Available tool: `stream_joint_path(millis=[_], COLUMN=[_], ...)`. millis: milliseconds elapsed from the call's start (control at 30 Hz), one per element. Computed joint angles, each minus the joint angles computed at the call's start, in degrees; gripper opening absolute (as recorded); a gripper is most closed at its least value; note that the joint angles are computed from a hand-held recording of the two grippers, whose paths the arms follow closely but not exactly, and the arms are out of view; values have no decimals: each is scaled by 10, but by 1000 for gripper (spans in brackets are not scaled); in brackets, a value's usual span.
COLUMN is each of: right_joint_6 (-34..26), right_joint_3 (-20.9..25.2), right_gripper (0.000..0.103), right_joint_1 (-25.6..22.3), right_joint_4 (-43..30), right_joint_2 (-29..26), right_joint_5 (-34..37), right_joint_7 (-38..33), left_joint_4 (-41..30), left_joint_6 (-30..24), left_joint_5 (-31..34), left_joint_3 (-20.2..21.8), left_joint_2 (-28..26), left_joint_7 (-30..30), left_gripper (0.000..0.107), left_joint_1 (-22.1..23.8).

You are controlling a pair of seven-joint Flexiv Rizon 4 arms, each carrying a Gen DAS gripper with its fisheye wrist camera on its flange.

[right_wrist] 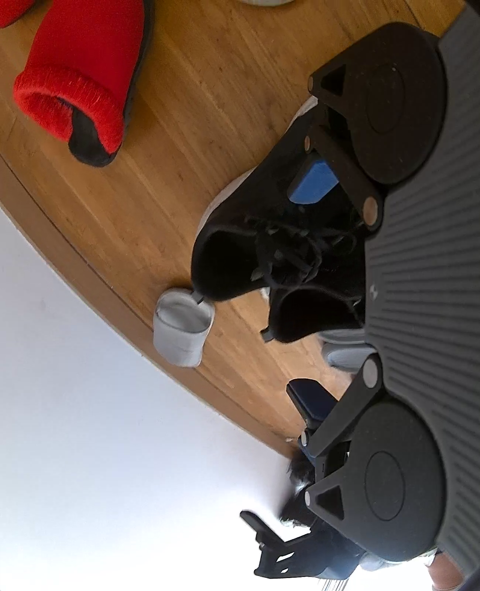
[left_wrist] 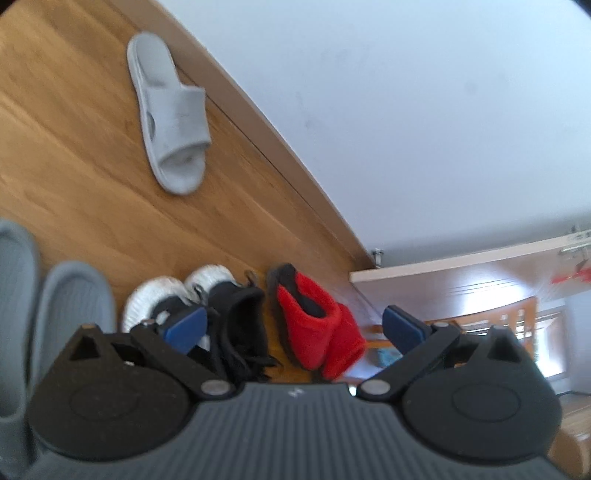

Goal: Organize scattered shoes
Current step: 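Reach the left gripper to the light grey slide by the wall and grasp its strap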

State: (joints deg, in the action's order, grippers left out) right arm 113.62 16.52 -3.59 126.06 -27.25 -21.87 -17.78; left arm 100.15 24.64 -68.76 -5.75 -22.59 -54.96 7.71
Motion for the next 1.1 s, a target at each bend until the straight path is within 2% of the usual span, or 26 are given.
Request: stream_joint_path(millis=[433, 567, 600, 700, 767, 833, 867, 933, 1000, 1100], right_joint_6=[-33, -48, -53, -75, -93, -112, -118, -128, -137, -161], right_joint_3=[25, 37, 43, 74, 108, 145, 152, 158, 155, 174], right_gripper=[102, 102, 102, 102, 102, 102, 102, 102, 102, 102], right_joint_1=[-21, -30, -34, -63, -94, -129, -134, -133, -124, -132], right_joint_4=[9, 5, 4, -2, -6, -12, -15, -20, -24, -30], right_joint_2=[13, 18, 18, 18, 15, 9, 9, 9, 12, 12], right_joint_5=[-18, -26, -28, -46, -61, -74, -75, -66, -57, -53], right_joint_7=[0, -7, -8, -18, -32, -57, -68, -83, -98, -130], left_joint_4=[6, -3, -8, -28, -50, -63, -70, -116, -173, -239], left_joint_6=[-97, -88, -62, 63, 194, 315, 351, 362, 329, 311], left_joint_5=[-136, -147, -133, -61, 17, 54, 64, 131, 199, 251], left_joint_3=[-12, -13, -9, 4, 10, 1, -9, -14, -8, -21], left_joint_2=[17, 4, 2, -6, -28, -56, -69, -113, -152, -201], left_joint_7=[1, 27, 43, 108, 173, 274, 318, 363, 338, 324], left_gripper=[103, 103, 103, 103, 103, 103, 103, 103, 103, 103], left_joint_1=[3, -5, -12, -42, -72, -91, -92, -87, -85, -81])
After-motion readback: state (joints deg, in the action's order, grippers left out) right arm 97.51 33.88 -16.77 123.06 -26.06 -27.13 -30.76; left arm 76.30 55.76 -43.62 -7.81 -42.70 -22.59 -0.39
